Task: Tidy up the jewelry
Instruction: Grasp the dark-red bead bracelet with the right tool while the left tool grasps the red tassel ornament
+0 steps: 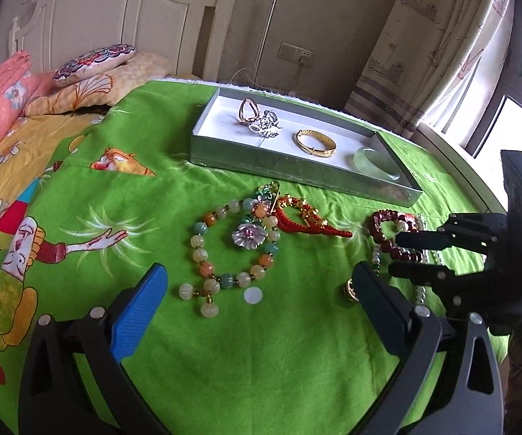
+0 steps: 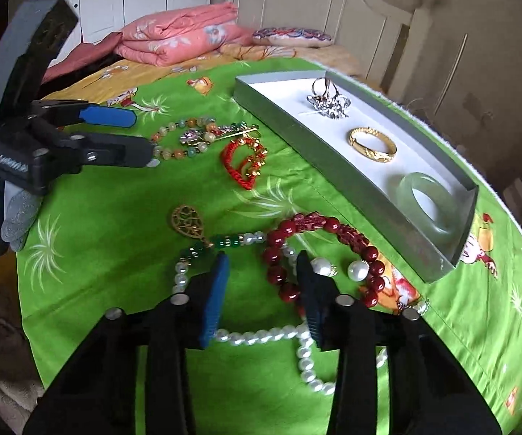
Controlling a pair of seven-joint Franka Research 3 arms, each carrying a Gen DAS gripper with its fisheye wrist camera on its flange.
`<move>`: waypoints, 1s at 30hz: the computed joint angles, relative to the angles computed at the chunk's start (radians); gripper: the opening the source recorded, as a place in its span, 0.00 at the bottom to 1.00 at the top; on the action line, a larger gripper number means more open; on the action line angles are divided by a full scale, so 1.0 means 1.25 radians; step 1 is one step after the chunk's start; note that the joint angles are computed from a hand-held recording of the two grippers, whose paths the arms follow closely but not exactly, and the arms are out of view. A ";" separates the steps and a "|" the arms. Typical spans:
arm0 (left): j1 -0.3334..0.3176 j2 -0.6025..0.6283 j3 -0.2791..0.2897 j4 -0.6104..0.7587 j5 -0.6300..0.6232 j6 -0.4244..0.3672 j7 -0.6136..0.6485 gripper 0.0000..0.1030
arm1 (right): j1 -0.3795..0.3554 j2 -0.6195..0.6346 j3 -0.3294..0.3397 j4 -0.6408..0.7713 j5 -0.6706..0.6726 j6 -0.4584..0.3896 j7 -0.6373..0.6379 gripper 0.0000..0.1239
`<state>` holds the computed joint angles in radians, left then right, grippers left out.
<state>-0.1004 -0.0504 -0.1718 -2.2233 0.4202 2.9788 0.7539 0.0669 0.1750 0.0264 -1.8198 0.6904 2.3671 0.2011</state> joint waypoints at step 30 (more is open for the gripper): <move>-0.034 0.050 -0.020 0.119 0.105 -0.170 0.132 0.87 | -0.221 0.043 -0.049 0.018 0.611 -0.527 0.121 0.10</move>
